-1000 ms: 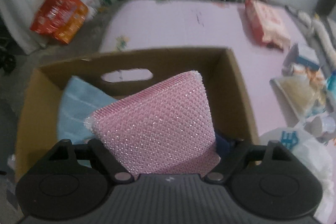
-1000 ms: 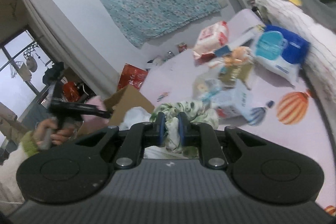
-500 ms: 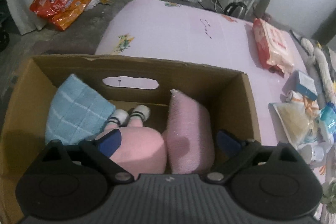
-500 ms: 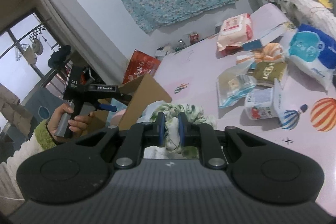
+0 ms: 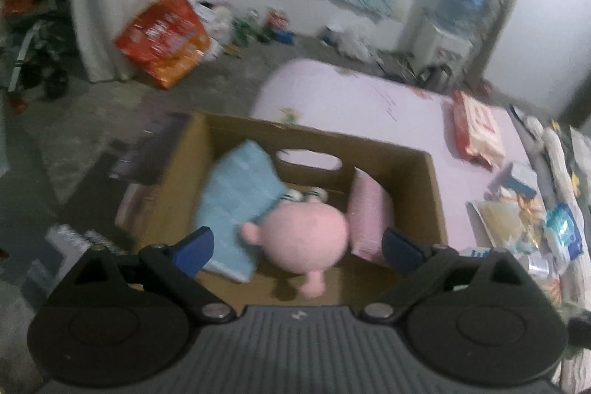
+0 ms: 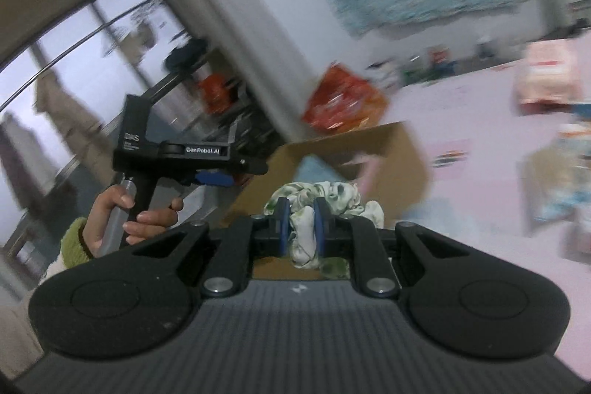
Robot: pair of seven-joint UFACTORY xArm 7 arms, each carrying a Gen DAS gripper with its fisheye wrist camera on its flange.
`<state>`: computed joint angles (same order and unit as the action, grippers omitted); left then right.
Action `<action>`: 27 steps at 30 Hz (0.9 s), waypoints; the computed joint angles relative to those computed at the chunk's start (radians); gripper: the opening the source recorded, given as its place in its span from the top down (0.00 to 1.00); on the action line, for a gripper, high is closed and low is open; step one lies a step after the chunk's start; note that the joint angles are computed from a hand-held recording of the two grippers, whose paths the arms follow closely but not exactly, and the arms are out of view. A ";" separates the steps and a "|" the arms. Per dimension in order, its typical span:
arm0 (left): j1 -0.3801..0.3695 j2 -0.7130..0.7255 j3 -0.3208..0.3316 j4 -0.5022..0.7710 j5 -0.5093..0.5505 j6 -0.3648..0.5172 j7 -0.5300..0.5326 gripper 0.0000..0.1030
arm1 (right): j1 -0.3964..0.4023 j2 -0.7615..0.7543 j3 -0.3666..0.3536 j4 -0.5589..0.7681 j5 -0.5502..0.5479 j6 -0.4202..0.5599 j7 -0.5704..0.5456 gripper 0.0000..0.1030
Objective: Organize soft objects
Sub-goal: 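Lower the green scrunchie into the box and open the right gripper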
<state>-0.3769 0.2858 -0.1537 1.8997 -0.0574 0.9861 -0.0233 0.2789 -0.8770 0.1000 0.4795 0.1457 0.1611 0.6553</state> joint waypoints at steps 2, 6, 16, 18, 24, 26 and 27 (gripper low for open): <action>0.020 -0.057 0.011 -0.065 -0.007 -0.037 -0.006 0.05 | 0.100 0.147 -0.068 0.094 0.017 -0.034 -0.058 0.88; 0.063 -0.143 0.031 -0.168 -0.001 -0.099 -0.020 0.05 | 0.334 0.454 -0.232 0.353 0.132 0.008 -0.211 0.88; 0.147 -0.190 0.063 -0.265 0.055 -0.127 -0.085 0.05 | 0.362 1.062 -0.239 0.966 0.186 0.303 -0.303 0.84; 0.157 -0.189 0.065 -0.271 0.061 -0.121 -0.090 0.05 | 0.344 1.140 -0.215 1.045 0.157 0.362 -0.283 0.81; 0.172 -0.218 0.059 -0.315 0.032 -0.133 -0.066 0.05 | 0.258 1.203 -0.116 1.088 0.188 0.396 -0.273 0.72; 0.168 -0.228 0.053 -0.324 0.030 -0.138 -0.065 0.05 | 0.231 1.159 -0.088 1.040 0.198 0.358 -0.272 0.69; 0.165 -0.233 0.050 -0.325 0.029 -0.142 -0.062 0.05 | 0.219 1.123 -0.076 1.006 0.202 0.336 -0.265 0.68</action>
